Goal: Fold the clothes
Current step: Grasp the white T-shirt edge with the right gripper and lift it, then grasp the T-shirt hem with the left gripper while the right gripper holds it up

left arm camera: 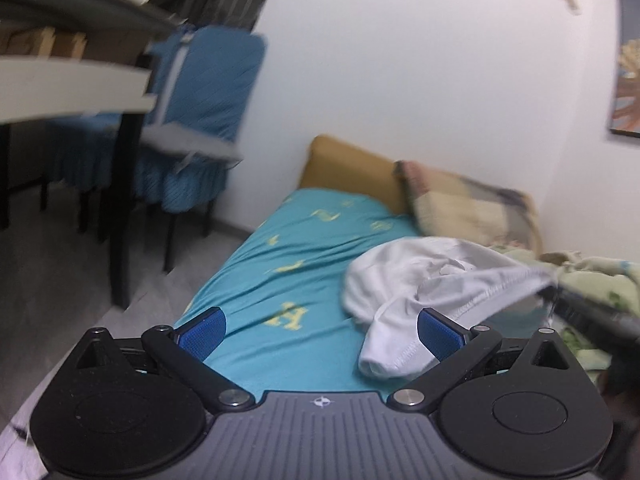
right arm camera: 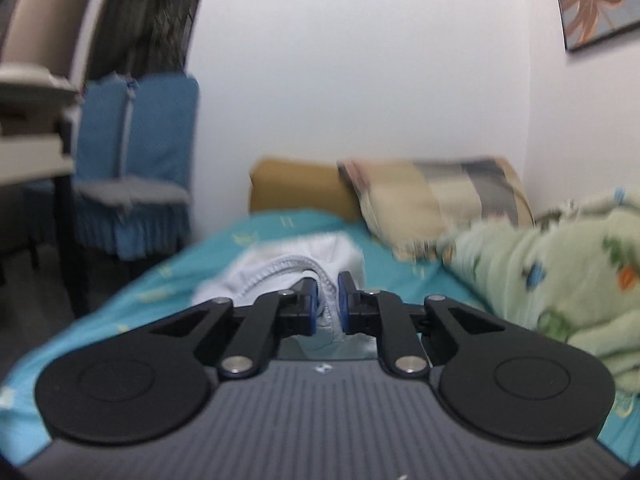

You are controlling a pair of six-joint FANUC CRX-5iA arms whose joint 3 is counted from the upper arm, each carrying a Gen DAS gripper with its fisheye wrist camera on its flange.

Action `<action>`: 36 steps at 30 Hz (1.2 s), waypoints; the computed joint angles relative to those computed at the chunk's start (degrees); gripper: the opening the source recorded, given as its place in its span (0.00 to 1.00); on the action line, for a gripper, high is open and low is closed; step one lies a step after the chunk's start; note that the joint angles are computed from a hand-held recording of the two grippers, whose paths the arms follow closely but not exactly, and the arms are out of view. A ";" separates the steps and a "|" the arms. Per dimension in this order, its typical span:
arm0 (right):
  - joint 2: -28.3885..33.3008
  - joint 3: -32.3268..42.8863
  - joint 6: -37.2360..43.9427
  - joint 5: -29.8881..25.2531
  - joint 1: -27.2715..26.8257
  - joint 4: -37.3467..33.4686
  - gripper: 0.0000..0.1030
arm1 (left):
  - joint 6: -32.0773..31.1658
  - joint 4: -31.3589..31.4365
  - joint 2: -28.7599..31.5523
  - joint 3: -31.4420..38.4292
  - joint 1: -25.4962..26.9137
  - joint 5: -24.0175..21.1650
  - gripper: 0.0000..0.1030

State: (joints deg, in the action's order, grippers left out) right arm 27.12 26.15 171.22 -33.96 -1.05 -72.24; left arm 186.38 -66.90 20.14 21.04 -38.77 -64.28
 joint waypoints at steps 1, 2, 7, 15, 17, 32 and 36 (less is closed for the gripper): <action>-1.32 -0.52 0.63 -2.09 -1.18 -1.26 0.12 | -0.04 -1.38 -0.09 -0.02 -0.87 0.39 1.00; -2.59 -0.96 1.09 -4.18 -2.36 -2.40 0.12 | 0.04 -2.73 -0.20 -0.09 -1.75 0.79 1.00; -8.45 -3.56 3.65 -15.09 -8.91 -7.83 0.12 | 0.64 -7.70 -1.43 -1.31 -5.84 5.55 1.00; -11.59 -4.03 -0.30 -32.50 -18.81 -10.91 0.12 | -3.41 -6.85 -1.67 -0.74 -10.51 12.89 1.00; -10.84 -3.21 -1.69 -36.01 -20.39 -10.58 0.12 | -7.20 -4.73 -0.82 0.41 -10.74 15.20 1.00; -2.07 6.91 -18.29 -42.69 -22.90 -6.46 0.13 | -14.65 4.32 18.67 24.89 -8.70 11.41 1.00; -1.88 5.98 -19.63 -37.65 -21.84 -5.00 0.13 | -6.18 2.33 22.07 29.30 -9.14 4.04 1.00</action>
